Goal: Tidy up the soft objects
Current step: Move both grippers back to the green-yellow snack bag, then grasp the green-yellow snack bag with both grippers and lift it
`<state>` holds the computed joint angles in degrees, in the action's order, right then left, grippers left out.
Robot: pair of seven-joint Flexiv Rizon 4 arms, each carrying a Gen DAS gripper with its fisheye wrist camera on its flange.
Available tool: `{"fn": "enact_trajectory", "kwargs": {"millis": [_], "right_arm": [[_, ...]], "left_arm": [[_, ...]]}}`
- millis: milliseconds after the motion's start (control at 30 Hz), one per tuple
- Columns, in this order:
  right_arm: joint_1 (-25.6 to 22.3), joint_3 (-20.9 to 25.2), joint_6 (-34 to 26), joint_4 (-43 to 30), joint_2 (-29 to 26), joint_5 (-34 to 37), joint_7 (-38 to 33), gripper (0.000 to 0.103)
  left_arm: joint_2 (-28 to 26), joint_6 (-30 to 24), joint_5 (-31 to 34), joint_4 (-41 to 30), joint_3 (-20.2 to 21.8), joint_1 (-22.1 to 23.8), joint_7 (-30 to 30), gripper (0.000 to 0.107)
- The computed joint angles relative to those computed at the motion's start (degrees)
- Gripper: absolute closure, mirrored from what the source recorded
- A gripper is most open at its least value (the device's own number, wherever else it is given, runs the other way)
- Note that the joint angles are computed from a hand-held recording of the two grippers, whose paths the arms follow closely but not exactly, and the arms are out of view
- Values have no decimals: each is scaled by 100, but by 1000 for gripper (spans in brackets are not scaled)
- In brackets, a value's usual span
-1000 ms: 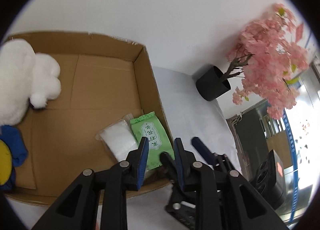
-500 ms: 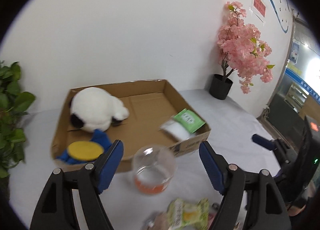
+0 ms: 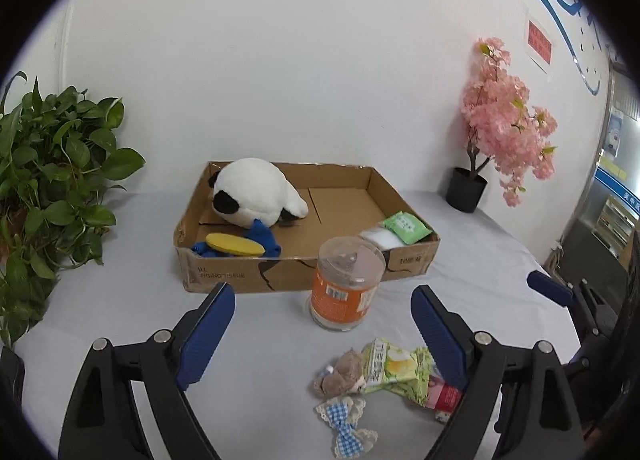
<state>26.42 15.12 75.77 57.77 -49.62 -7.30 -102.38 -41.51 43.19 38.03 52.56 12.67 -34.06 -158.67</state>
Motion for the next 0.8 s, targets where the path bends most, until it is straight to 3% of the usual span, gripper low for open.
{"fn": "enact_trajectory", "kwargs": {"millis": [100,233,333,433,467,567,633,800], "right_arm": [[-48,47,-44,151,97,42,-23,0],[-558,1071,-854,-154,-26,580,-871,0],[-1061,2087,-2578,-767,-293,1271,-1676,0],[-1250,2636,-4584,-1700,-762,1882,-1741,0],[-1219,2670,-5005,-1977,-915,2024,-1581,0],[-931,2247,-5254,-2255,-1060,2053,-1074,1],[-724,1926,-5356,-2403,-1131,2016,-791,9],[-390,1178,-4578,-2100,-917,1970,-1109,13]], "left_arm": [[79,115,-153,224,-100,83,-19,17],[176,797,-753,780,-466,458,65,17],[122,1580,-1795,1391,-1070,1047,510,17],[-15,2117,-2605,1826,-1507,1425,883,18],[-59,2285,-2832,1951,-1640,1531,1000,18],[-261,2810,-3462,2209,-2168,1872,1491,18],[-382,2833,-3713,2181,-2325,1945,1784,18],[-513,2809,-4150,2115,-2263,1896,2149,18]]}}
